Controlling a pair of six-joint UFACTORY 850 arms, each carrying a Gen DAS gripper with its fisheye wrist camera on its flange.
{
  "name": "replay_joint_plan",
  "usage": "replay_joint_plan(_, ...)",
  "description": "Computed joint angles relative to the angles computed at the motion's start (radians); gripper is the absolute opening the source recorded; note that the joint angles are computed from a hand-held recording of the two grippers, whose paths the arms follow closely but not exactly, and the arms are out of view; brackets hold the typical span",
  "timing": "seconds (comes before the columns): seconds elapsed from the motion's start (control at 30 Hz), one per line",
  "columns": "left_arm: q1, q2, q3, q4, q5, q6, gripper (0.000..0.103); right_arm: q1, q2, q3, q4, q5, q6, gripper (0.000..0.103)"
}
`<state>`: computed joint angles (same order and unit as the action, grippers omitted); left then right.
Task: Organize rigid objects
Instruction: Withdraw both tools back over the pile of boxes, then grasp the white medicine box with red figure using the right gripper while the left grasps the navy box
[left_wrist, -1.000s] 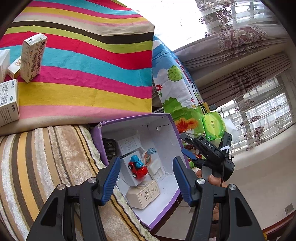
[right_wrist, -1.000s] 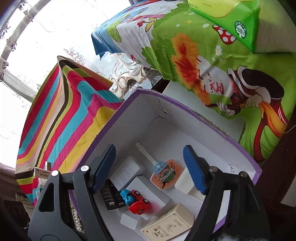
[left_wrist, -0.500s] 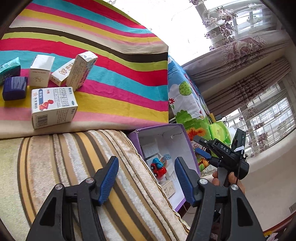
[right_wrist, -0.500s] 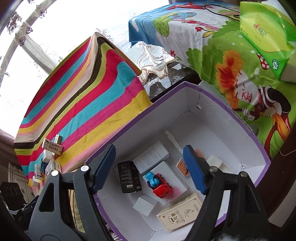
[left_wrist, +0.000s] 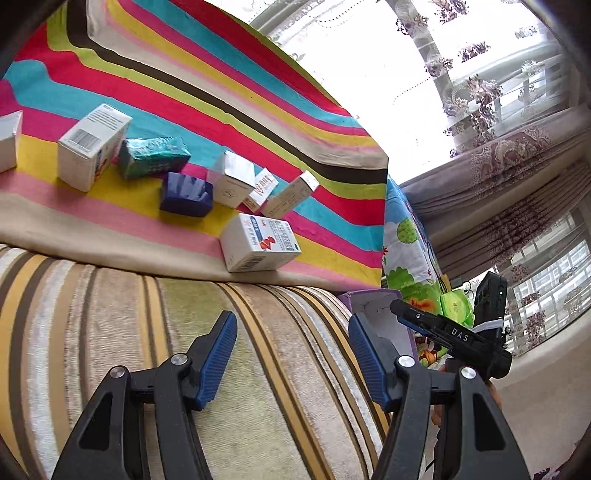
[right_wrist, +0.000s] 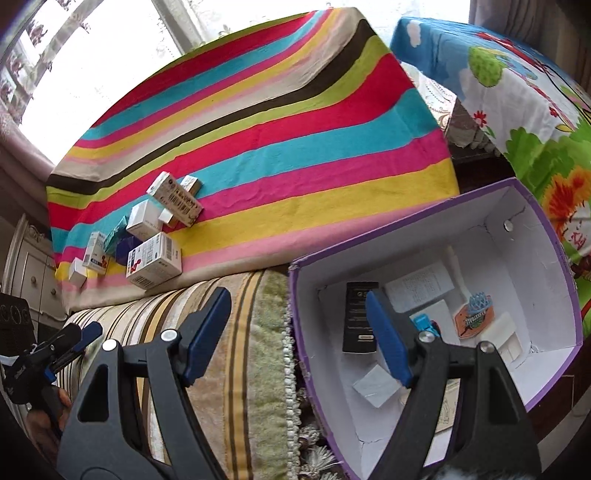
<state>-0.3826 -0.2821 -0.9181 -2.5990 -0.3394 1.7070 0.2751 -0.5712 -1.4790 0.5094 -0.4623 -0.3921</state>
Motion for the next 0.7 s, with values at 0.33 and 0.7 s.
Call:
replay_joint_plan(0.33,0.040,0.013,0.010,-0.035,0.092,0.023,0.064,0.162,-0.082,-0.096,-0.173,-0.031,0.001,0.081)
replay_joint_plan(0.7,0.059,-0.031,-0.052,0.020,0.220,-0.028,0.064,0.254,-0.214,-0.268,-0.276,-0.071,0.010,0.088)
